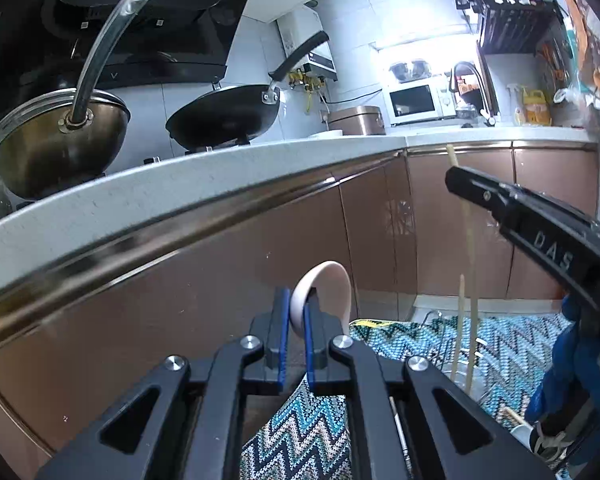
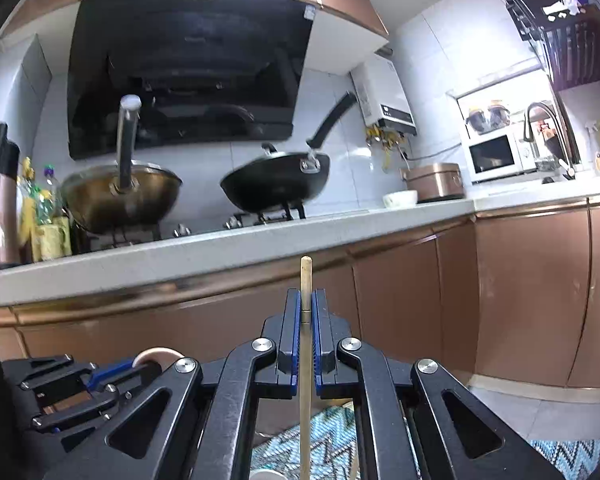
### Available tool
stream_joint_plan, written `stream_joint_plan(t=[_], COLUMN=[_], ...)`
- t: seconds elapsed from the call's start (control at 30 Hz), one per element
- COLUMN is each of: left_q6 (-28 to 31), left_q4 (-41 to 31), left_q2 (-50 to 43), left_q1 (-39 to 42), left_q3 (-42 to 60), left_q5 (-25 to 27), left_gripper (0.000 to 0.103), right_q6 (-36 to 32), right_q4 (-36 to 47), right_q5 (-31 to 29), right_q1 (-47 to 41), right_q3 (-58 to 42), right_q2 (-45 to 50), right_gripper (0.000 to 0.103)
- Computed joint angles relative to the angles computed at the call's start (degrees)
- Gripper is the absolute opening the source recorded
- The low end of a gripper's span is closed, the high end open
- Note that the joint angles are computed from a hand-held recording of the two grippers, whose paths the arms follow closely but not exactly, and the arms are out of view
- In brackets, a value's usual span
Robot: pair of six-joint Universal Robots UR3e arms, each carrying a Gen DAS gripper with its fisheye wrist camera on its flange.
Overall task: Organize utensils
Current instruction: 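Lower the spoon into the holder with the left tool while the right tool releases the chopstick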
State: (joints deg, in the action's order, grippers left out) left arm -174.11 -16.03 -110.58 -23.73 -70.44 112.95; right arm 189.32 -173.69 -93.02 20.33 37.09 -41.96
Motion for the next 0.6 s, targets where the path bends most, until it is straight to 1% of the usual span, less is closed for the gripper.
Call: stream_joint_plan(t=[0.1,0.17,0.23,0.27,0.3,0.33,0.37,0.43,0.47,0.5,0.53,0.6], left_q6=[0.6,0.0,-0.3,-0.4,-0.3,-0.3,-0.4,-0.9,-1.2,-1.4,-1.6,-2.1], left_q4=[2.4,2.9,3.1,3.3,2.7,2.5,1.6,-0.3,-0.4,-0.7,-1.1,-2.6], left_q2=[-1.2,-1.2,-0.7,-0.5,-0.2,0.4,0.9,2.6,3.8,5.6,6.6,10.3], left_q1=[-0.5,-0.2,0.4,0.5,0.6,0.7,0.9,1.6,1.9,2.2,2.5,3.3], left_q3=[-1.8,-3.2,-5.0,-5.7,-6.2,-6.9,-7.0,-7.3,-8.0,-9.0,-9.2,-10.7], left_q5=[0.7,-0.2,-2.3,-3.0,-3.7,-4.5,-5.7,-8.0,-8.7,-9.4,-9.9,-11.5], left_gripper=[0.006,0.007,0.010,0.010,0.010,0.011,0.011,0.021,0.024,0.030,0.033,0.034], right_q6=[-1.6,-1.3,-1.8,-1.8,-1.9,-2.2,-2.7,-3.0,-3.3,-3.4,-3.5,-3.1], right_q4=[-3.5,-4.4,-6.6,-7.5,-8.1,-8.4,-8.8,-8.7,-8.7,-8.7,-8.2,-7.9], right_q5=[-2.6,-2.2,-3.2,-3.0,-3.2,-3.4,-4.0,-4.3,-4.4,-4.8,-5.1,-5.5], right_q1=[0.8,0.6,1.0,1.0,1.1,1.2,1.5,1.8,1.9,2.0,2.1,2.0], right_q3=[4.9,8.6,13.1,16.2,18.2,19.5,21.3,24.1,25.7,27.3,27.5,29.2], right_q2=[0.0,-0.9,-2.2,-3.4,-4.1,-4.7,-5.5,-7.2,-8.3,-9.6,-10.0,-12.0], right_gripper=[0.006,0.006,0.006,0.006,0.009,0.014,0.017,0.025,0.025,0.027,0.031,0.036])
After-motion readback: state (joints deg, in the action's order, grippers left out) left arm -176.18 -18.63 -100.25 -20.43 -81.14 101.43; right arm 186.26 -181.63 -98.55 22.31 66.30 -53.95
